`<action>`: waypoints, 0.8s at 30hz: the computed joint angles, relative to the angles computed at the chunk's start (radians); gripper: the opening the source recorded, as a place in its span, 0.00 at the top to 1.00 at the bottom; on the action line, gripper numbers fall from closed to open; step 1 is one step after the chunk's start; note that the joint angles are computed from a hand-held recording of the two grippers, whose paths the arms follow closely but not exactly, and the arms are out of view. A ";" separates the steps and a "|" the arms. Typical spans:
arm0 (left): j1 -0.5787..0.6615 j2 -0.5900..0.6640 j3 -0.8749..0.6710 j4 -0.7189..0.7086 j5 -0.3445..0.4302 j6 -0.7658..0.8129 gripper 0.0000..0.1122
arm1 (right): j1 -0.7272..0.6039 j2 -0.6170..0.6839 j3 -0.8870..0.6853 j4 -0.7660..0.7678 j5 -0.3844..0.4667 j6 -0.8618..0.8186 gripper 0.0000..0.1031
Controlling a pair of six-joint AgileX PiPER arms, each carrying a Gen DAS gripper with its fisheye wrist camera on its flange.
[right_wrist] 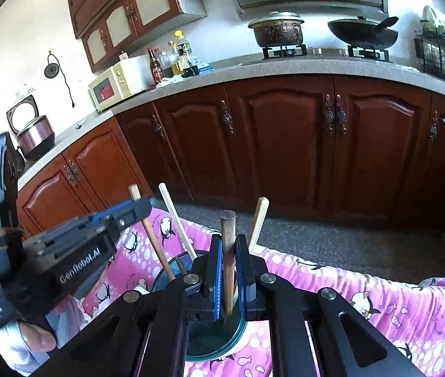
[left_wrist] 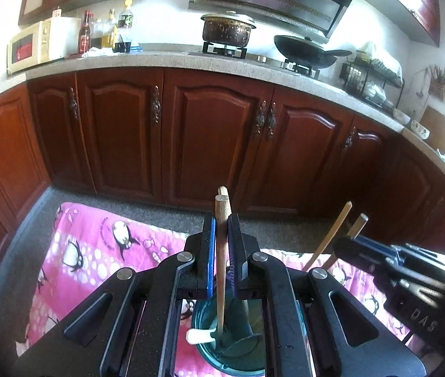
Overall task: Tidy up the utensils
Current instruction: 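Lower the chopsticks into the cup and open both tools, then withdraw both open tools from the cup toward the fork and spoon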
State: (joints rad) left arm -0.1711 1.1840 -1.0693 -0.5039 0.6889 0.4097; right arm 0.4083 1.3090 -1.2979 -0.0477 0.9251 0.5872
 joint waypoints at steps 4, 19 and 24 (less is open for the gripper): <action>0.003 -0.009 0.004 -0.007 0.009 0.013 0.94 | -0.025 -0.014 0.021 0.029 -0.006 -0.003 0.83; 0.042 -0.065 0.010 0.004 0.079 -0.002 0.65 | 0.019 -0.070 0.037 0.018 0.052 0.028 0.75; 0.077 -0.105 0.014 -0.003 0.118 0.012 0.60 | 0.069 -0.093 0.028 -0.022 0.090 0.078 0.73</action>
